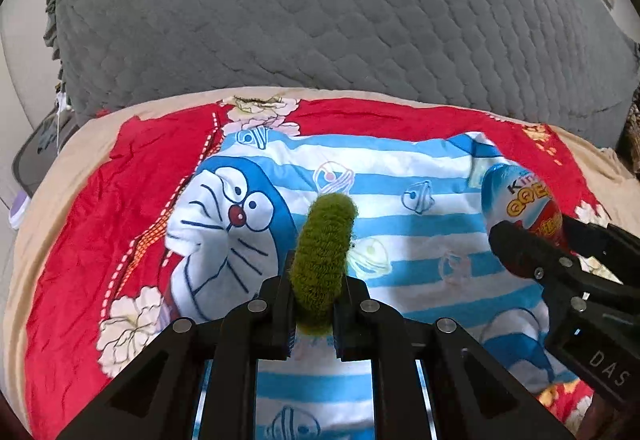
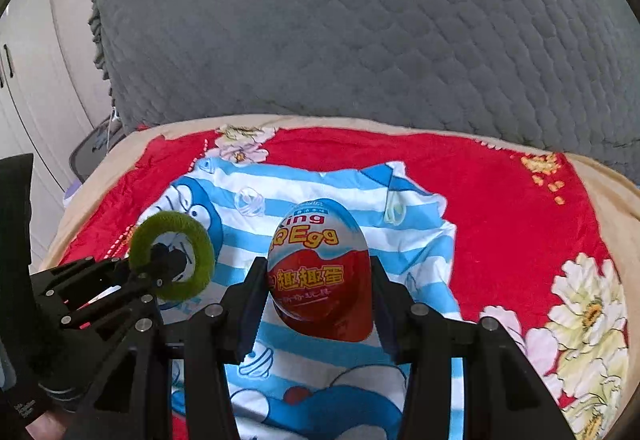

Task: Organize objects
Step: 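Carry the green ring in the left tool while the right tool carries the egg over the striped shirt, then release the ring onto the shirt with the left tool while the right tool releases the egg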

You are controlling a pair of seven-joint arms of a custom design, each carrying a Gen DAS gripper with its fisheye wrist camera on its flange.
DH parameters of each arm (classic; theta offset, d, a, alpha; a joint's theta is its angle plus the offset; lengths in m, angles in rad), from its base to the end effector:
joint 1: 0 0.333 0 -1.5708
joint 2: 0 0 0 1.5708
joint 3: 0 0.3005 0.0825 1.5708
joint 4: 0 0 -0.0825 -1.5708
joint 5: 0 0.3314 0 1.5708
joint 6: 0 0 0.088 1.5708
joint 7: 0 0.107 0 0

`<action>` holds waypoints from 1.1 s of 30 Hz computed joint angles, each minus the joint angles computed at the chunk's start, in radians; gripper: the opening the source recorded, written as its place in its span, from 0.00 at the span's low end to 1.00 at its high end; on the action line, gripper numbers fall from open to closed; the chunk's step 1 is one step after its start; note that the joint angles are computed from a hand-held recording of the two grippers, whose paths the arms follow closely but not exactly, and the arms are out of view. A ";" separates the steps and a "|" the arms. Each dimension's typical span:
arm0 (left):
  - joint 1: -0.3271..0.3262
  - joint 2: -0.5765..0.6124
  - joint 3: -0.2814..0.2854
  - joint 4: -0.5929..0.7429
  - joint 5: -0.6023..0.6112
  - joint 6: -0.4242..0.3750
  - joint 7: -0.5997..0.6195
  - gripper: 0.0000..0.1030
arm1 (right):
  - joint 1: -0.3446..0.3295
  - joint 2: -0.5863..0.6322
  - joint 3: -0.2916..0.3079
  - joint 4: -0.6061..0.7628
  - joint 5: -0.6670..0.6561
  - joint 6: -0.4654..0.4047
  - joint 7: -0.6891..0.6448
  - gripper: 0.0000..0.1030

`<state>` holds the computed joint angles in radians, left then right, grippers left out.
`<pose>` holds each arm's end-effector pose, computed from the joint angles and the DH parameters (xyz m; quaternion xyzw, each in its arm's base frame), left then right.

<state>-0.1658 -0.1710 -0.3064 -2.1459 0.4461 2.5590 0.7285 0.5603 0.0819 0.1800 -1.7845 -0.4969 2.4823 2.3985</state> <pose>0.4393 -0.2411 0.5421 -0.6845 0.6476 -0.2460 0.2270 0.4303 0.3905 0.5719 -0.7259 0.5895 -0.1963 0.2951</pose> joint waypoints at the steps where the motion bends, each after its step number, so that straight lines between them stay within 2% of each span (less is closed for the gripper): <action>1: 0.004 0.016 0.000 0.007 0.006 0.002 -0.006 0.13 | -0.001 0.017 0.000 0.015 0.005 -0.010 -0.006 0.47; 9: -0.013 0.086 0.036 0.012 -0.013 0.027 0.001 0.13 | -0.001 0.104 -0.019 0.076 0.064 -0.031 -0.059 0.47; 13: -0.018 0.106 0.043 0.017 0.035 0.017 -0.015 0.13 | 0.000 0.128 -0.024 0.094 0.084 -0.046 -0.080 0.47; 21: -0.032 0.131 0.066 0.020 0.004 0.016 0.015 0.13 | 0.014 0.166 -0.035 0.122 0.073 -0.104 -0.104 0.47; 33: -0.044 0.136 0.073 0.019 0.021 0.010 0.009 0.14 | 0.027 0.183 -0.043 0.140 0.050 -0.122 -0.092 0.47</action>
<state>-0.2093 -0.0349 -0.2336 -2.1267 0.4669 2.5686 0.7376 0.5872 0.2649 0.1371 -1.6441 -0.4464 2.3598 2.3070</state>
